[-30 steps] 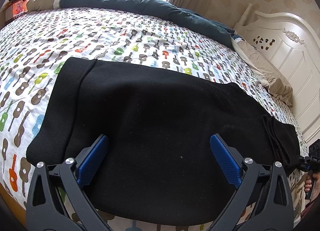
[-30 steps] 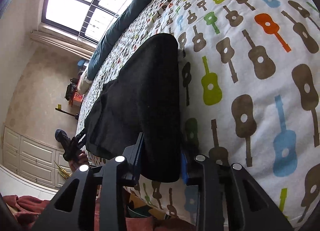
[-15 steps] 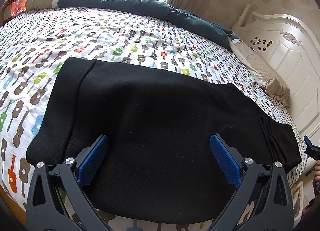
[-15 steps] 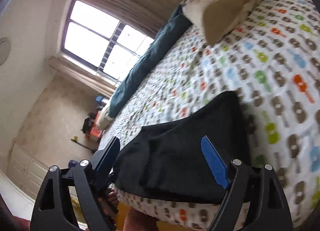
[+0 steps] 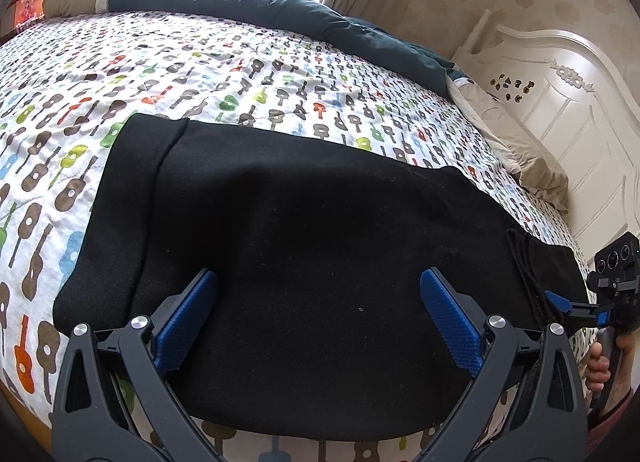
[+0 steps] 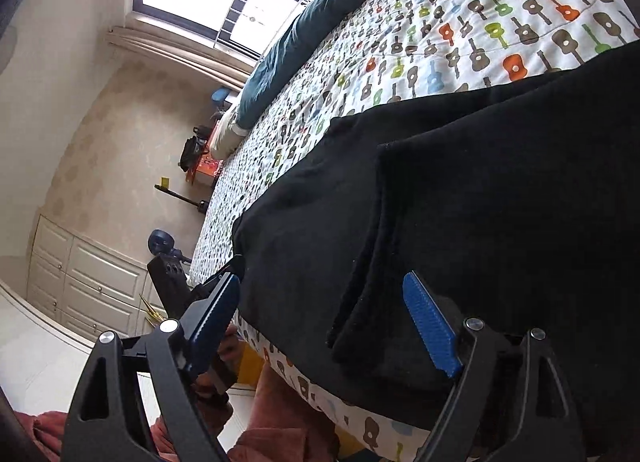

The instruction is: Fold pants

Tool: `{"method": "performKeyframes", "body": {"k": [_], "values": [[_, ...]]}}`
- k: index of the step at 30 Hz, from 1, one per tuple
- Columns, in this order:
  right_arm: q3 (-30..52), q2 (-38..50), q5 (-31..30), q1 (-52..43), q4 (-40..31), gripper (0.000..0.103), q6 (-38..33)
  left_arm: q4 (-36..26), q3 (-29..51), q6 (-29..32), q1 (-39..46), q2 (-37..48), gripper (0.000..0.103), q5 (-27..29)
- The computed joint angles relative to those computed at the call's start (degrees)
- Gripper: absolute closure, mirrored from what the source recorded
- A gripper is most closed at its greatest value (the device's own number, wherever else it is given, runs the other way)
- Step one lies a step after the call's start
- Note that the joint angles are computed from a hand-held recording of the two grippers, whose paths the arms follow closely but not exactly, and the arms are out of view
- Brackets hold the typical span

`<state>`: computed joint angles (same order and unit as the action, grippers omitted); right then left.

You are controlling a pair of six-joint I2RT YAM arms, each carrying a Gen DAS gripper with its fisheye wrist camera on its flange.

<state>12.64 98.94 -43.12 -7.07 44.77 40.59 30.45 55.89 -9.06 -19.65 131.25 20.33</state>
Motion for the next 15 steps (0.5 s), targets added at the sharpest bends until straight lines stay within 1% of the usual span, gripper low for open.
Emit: {"method": "performKeyframes", "body": {"k": [2,4,6,7,9,11,12,13,15], "values": [[-0.1,-0.14,-0.33,-0.59,-0.23,0.021,-0.65,0.77,-0.62,1.3,-0.07,-0.02,0.003,-0.07],[-0.65,-0.14,0.18,-0.46,0.29,0.02,-1.12,-0.19,-0.73,3.49,-0.15,-0.47,0.003,-0.16],[-0.71,0.21,1.07,0.13,0.91,0.02,-1.32,-1.17,-0.97,4.31,0.52,-1.16,0.003,1.27],[-0.66,-0.75,1.39,0.38,-0.01,0.02,-1.42,-2.0,-0.99,4.24,1.42,-1.56,0.003,3.12],[-0.94,-0.95,1.72,0.53,0.34,0.02,-1.67,-4.96,-0.28,4.15,3.58,-2.16,0.003,7.66],[-0.52,0.71,2.84,1.79,2.41,0.02,-0.78,-8.52,1.05,3.67,7.28,-2.23,0.003,14.8],[-0.56,0.86,2.99,1.85,2.7,0.02,-0.77,-9.84,1.64,3.41,8.81,-2.14,0.003,17.41],[-0.68,0.85,3.16,1.94,2.91,0.02,-0.79,-10.71,2.47,2.59,11.16,-1.6,0.003,21.36],[-0.72,0.9,3.5,2.15,3.12,0.02,-0.87,-10.79,3.88,-0.19,15.47,-0.38,0.003,26.95]]}}
